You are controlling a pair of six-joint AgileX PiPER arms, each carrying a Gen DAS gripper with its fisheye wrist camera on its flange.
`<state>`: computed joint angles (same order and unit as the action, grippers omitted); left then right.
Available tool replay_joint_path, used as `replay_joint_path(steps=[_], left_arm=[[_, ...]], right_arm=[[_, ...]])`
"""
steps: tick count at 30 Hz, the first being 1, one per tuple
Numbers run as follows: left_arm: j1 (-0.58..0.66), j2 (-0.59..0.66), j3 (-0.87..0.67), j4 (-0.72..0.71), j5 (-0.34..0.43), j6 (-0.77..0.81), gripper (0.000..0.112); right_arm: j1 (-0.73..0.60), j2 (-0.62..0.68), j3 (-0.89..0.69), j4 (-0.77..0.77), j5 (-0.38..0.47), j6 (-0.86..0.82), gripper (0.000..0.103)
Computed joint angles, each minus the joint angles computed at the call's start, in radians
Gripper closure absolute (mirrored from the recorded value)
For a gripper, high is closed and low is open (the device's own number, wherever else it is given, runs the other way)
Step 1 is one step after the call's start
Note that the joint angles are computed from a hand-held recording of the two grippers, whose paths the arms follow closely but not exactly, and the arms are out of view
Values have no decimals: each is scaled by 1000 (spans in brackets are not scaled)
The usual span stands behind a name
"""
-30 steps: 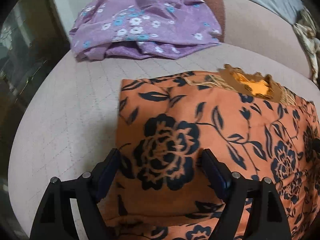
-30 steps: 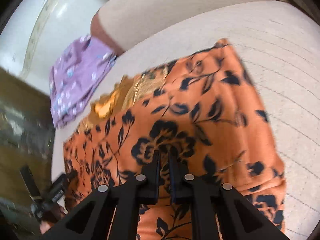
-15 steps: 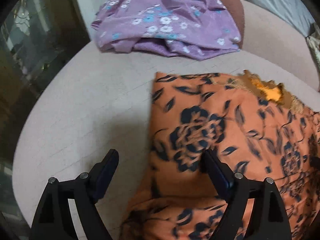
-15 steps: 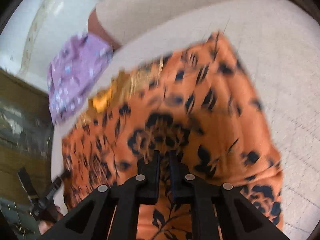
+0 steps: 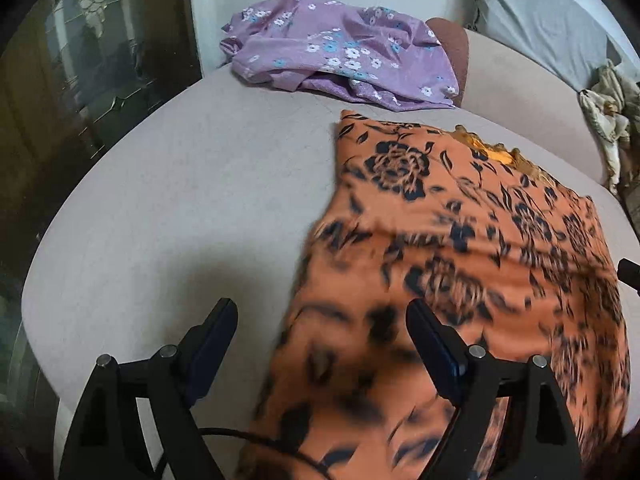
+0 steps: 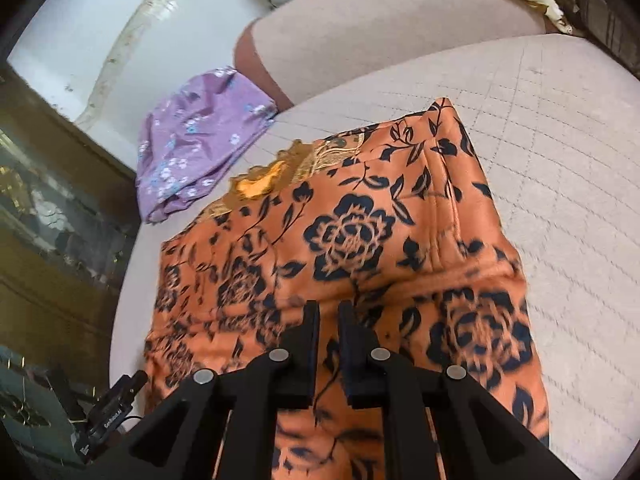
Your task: Fold small clothes
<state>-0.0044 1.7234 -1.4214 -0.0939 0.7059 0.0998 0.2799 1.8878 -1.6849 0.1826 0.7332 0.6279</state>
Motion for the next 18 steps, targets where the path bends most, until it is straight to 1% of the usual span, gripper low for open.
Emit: replay_joint_path(steps=[1,3,4,5,7,8,9,10,11,14,15,16,18], left_arm=[[22,-20,29,-17,-2,30,25],[79,-55,83,-71,16,110,25],[122,-67,103,-120,47,174,25],[154,-71,112,-156,78,214,25],[219,-76,124,-229,139,276,25],[273,-70,118,-313,207,322,25],[299,-69,118,-357,248,347,25],[331,-56,107,-400,311,371,25],[341,-54,105,-403,335,377,25],[339,-90,151,-364,300,390,25],[336,-99,163,-348,301,392,27],[330,-101,169,-327,310,388,32],[330,-102,175,-310,333,398,64]], right_arm=[[2,-32,50,20,-24,-15,83],[7,-94,155,65,-62,-37,62],[11,-109,179,72,-69,-37,52],[13,-143,232,76,-86,-37,32],[22,-221,343,53,-131,-2,30],[24,-251,385,55,-140,3,30],[24,-282,426,63,-146,3,30],[25,-316,471,62,-155,15,30],[26,-352,515,60,-160,28,30],[33,-439,610,61,-153,51,30],[38,-465,632,55,-145,61,30],[45,-489,652,47,-132,72,30],[59,-532,688,39,-112,86,30]])
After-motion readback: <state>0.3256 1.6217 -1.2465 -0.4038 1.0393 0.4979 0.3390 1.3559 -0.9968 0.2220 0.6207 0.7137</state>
